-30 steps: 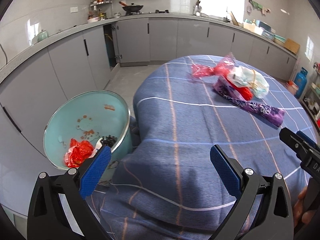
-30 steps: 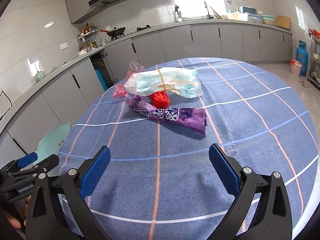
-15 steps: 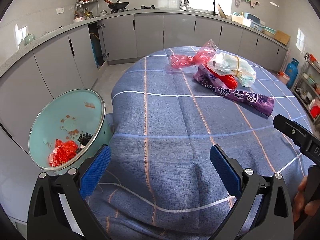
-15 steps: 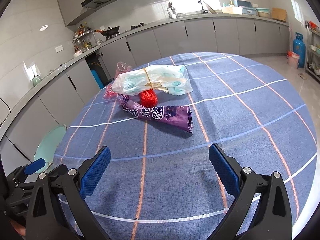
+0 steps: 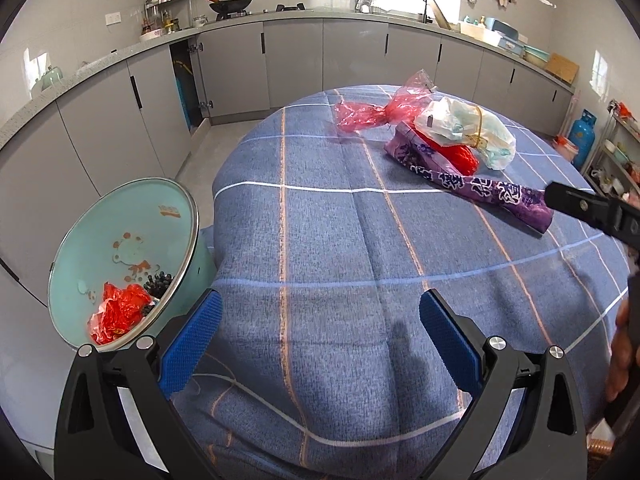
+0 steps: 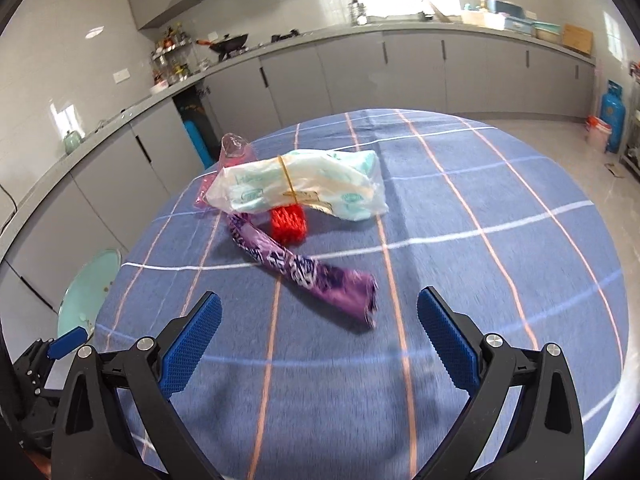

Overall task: Collect trash
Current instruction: 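Move both grippers back toward the remaining pile on the cloth, then grasp the purple wrapper with the right gripper and pull it from the pile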

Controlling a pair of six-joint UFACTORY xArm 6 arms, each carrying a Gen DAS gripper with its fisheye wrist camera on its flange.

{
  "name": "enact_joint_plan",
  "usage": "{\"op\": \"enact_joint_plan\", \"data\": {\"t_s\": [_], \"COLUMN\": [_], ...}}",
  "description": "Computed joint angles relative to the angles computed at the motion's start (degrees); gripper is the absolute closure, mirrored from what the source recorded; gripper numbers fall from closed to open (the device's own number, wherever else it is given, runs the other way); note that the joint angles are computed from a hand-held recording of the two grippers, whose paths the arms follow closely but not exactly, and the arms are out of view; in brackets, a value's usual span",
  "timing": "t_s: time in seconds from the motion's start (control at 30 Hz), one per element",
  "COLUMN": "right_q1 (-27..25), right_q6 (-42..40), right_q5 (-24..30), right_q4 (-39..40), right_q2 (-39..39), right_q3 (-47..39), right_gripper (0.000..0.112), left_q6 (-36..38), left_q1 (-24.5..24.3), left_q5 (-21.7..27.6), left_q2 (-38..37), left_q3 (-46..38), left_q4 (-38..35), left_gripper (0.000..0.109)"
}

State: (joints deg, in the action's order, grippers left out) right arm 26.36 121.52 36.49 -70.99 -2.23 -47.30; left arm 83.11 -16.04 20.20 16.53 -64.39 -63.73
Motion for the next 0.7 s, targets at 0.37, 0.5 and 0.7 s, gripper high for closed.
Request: {"op": "enact_joint_plan", "data": {"t_s": [0.37, 0.5, 0.7], "right_q1": [-6.8, -8.5, -9.2], "right_q6": [-19.0, -23.3, -33.9], "right_q5": [-9.4, -12.5, -13.9], "right_q4": [6.3, 9.5, 18.4], "right_q2": [8.1, 10.5, 14.2], "right_q3": [-7.5, -9.1, -11.2], "right_gripper": [0.022, 0.031, 0.046], "left_q6": [-1.2, -3.6, -6.3], "left_q1": [-0.6, -0.3, -0.4], "left_q5": [-0.6, -0.3, 0.2], "left_q2": [1.9, 3.5, 5.0], "left_q3": [-3.3, -5.6, -7.6], "left_q4": [1.5, 3.1, 4.8], "left_gripper": [0.012, 0.012, 0.012]}}
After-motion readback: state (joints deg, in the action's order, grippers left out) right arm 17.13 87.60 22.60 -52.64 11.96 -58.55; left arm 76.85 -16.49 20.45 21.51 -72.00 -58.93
